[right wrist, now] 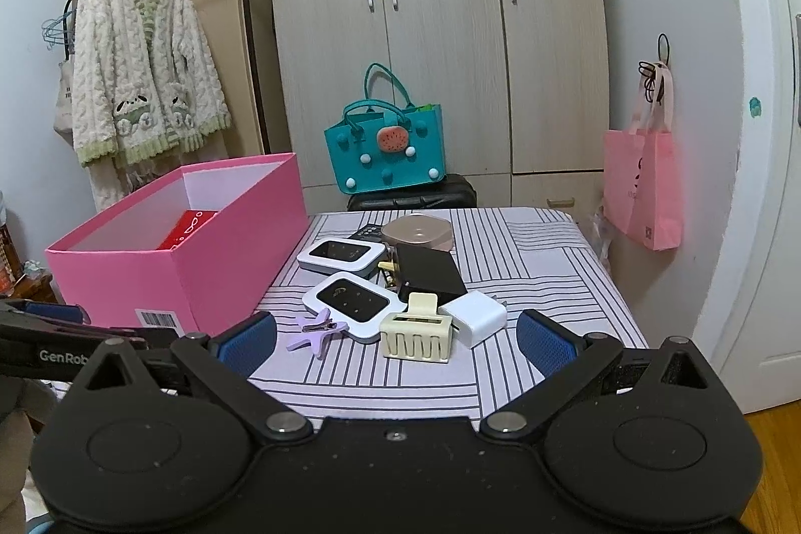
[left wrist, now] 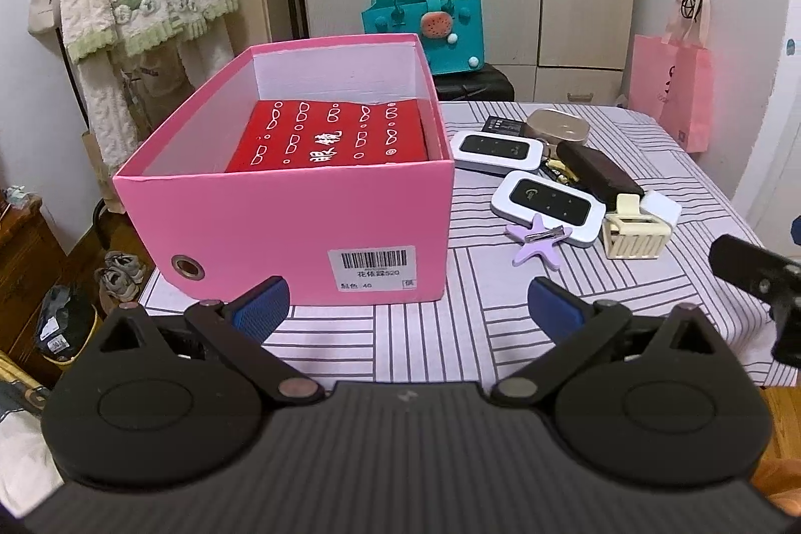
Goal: Organize rigid objects
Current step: 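Move the right tool toward the cream hair claw clip on the table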
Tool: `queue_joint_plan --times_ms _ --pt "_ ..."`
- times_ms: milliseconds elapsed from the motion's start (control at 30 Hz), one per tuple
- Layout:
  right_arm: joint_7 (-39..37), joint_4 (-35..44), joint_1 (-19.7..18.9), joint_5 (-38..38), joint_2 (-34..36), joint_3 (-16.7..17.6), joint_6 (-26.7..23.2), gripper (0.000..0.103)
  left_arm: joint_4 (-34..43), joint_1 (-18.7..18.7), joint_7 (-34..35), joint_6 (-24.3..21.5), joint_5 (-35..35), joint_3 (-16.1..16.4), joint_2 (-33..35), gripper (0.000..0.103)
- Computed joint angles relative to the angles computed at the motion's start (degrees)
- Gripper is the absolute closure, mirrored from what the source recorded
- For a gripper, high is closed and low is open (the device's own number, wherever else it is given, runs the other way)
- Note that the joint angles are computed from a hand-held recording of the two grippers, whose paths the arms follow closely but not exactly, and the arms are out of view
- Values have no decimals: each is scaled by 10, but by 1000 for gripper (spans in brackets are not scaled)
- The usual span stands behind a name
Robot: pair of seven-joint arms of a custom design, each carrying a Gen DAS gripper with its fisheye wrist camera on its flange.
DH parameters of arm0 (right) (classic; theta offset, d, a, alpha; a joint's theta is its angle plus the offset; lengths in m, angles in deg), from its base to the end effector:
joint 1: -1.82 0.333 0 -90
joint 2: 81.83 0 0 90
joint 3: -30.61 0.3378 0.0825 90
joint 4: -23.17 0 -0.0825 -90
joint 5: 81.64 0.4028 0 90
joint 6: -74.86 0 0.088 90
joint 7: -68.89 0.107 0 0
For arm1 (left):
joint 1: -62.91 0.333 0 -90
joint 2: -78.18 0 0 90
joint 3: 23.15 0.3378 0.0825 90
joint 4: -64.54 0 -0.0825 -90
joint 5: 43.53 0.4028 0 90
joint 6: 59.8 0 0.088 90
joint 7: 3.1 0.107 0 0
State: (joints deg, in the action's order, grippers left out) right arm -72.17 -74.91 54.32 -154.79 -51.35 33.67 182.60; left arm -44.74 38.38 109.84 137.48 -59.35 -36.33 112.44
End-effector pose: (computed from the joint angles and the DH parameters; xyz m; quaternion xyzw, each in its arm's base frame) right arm 0.4507 0.5225 0.3046 -0.3923 0.7491 -0.4540 0.2806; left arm 0.5855 -0.3834 0.3007 -0.3969 0.7996 -0.3962 0.2148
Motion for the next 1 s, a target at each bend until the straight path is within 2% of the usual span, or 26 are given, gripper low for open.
queue_joint_plan --times_ms 467,733,1000 --pt "0 -4 -3 5 0 1 3 0 5 -43 -1 4 -46 44 2 0" --pt "-8 -1 -5 11 2 0 9 0 7 -54 3 -1 -66 59 3 0" --pt "-6 -1 -4 14 3 -1 8 0 3 -38 6 26 -62 39 7 0"
